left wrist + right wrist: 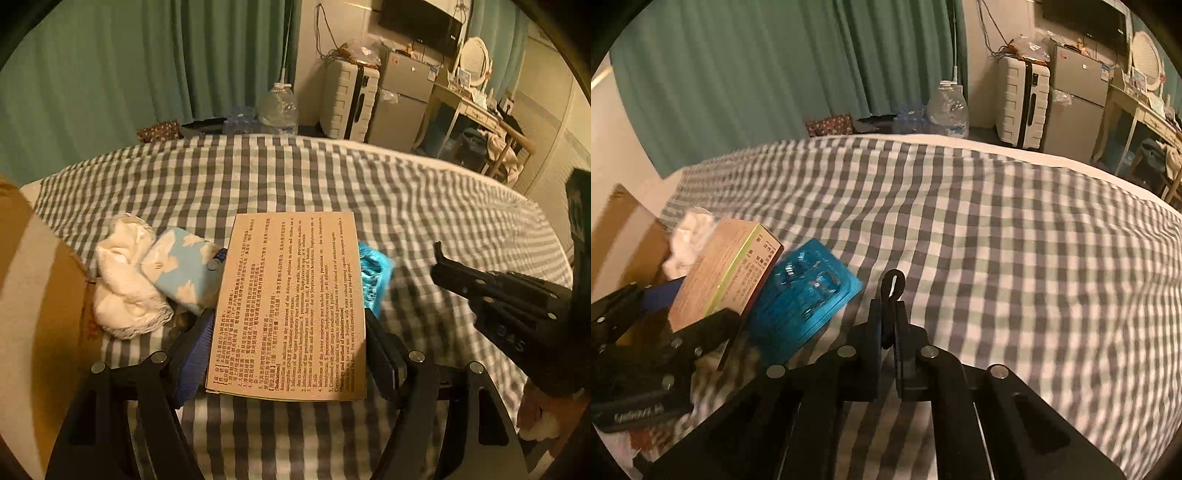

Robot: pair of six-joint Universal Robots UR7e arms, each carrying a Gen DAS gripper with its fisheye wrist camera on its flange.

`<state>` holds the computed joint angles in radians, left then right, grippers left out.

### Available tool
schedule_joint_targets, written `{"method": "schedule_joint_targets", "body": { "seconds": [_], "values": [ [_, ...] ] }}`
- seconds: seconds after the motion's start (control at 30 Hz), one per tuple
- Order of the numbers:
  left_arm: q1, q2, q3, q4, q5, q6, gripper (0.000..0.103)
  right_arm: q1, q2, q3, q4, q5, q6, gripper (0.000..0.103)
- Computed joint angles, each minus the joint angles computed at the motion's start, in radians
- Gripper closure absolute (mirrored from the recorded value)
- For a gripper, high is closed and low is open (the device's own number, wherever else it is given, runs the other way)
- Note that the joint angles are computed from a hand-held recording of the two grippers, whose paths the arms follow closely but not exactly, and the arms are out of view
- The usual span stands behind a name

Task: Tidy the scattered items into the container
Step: 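Grasp the printed cardboard booklet with the left gripper while the right grasps the black key ring, then carry the booklet and key ring over the cardboard box with both grippers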

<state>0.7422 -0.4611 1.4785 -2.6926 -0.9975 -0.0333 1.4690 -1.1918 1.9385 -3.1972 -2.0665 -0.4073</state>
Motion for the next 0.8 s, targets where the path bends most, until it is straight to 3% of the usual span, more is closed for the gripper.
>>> {"method": "schedule_joint_targets", "body": {
  "seconds": [0.27,0.43,0.63,0.8],
  "values": [
    [-0.068,-0.129,0.096,0.016,-0.018,-0.051,0.027,0.094,-0.139,0.083,0.020,-0.045,-0.006,0.098],
    [-0.119,-0.235,0.171,0.026,-0.016,-0.056,0.027,0.206,-0.202,0.121,0.027,-0.110,-0.020,0.098],
    [-0.160,-0.342,0.193,0.087,-0.010,-0.116,0.027,0.348,-0.222,0.120,0.067,-0.202,-0.003,0.098],
    [-0.174,-0.422,0.219,0.086,0.028,-0.078,0.027,0.454,-0.179,0.095,0.051,-0.258,-0.020,0.098]
  ]
}}
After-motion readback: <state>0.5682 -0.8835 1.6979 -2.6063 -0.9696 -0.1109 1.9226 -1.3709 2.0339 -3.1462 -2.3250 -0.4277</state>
